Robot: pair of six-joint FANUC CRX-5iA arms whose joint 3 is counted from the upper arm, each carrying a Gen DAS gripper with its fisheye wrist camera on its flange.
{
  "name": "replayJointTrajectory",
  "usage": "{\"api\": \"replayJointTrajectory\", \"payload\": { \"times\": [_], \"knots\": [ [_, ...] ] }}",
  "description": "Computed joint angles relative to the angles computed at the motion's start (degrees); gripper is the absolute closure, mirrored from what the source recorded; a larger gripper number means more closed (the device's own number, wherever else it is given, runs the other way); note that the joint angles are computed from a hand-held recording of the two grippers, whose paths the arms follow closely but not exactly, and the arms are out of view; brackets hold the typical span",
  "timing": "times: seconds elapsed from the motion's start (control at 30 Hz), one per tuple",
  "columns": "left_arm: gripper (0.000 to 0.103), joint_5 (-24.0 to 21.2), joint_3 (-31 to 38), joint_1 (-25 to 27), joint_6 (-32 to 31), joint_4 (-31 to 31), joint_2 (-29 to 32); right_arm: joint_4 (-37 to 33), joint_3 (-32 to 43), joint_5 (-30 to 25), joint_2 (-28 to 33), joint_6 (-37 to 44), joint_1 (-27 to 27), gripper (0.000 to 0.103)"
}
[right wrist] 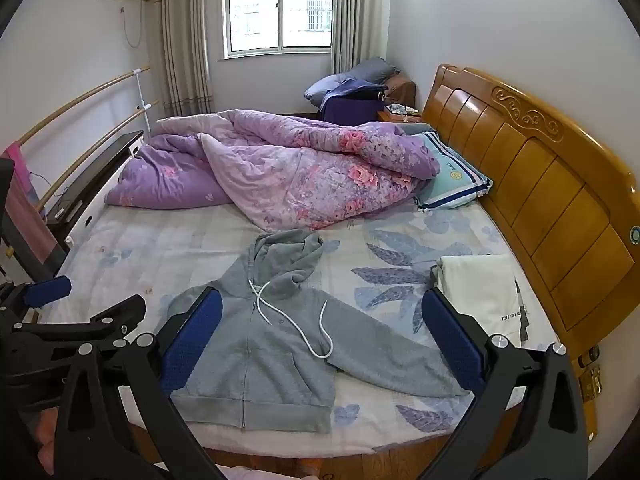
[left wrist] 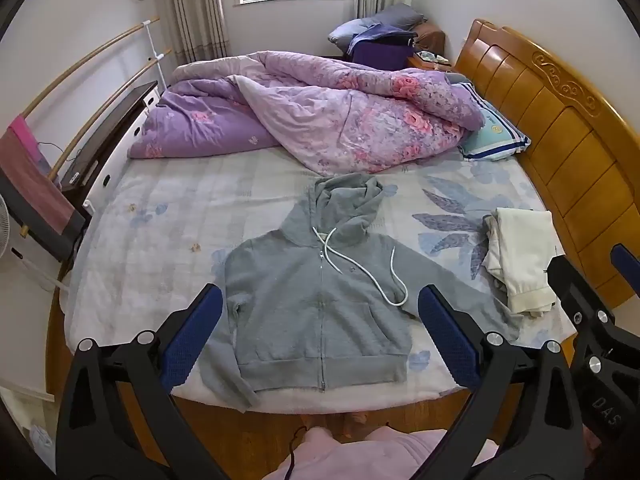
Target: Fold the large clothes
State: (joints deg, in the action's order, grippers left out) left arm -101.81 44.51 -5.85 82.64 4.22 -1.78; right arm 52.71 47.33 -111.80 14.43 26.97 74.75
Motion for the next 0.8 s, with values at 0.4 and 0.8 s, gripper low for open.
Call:
{"api": "replayJointTrajectory", "payload": {
  "times": [0.4,0.8],
  "knots": [
    [0.005,0.5,-0.49,0.28,-0.16,0.65,-0.1,0.38,1.24,-0.22,0.68,0.61,-0.2,0.006],
    [0.005,-0.92,-0.05,2.31,-1.36,3.24,1.05,0.72,2.75,-1.54,2.07,1.05,-0.13,0.006]
  ]
}}
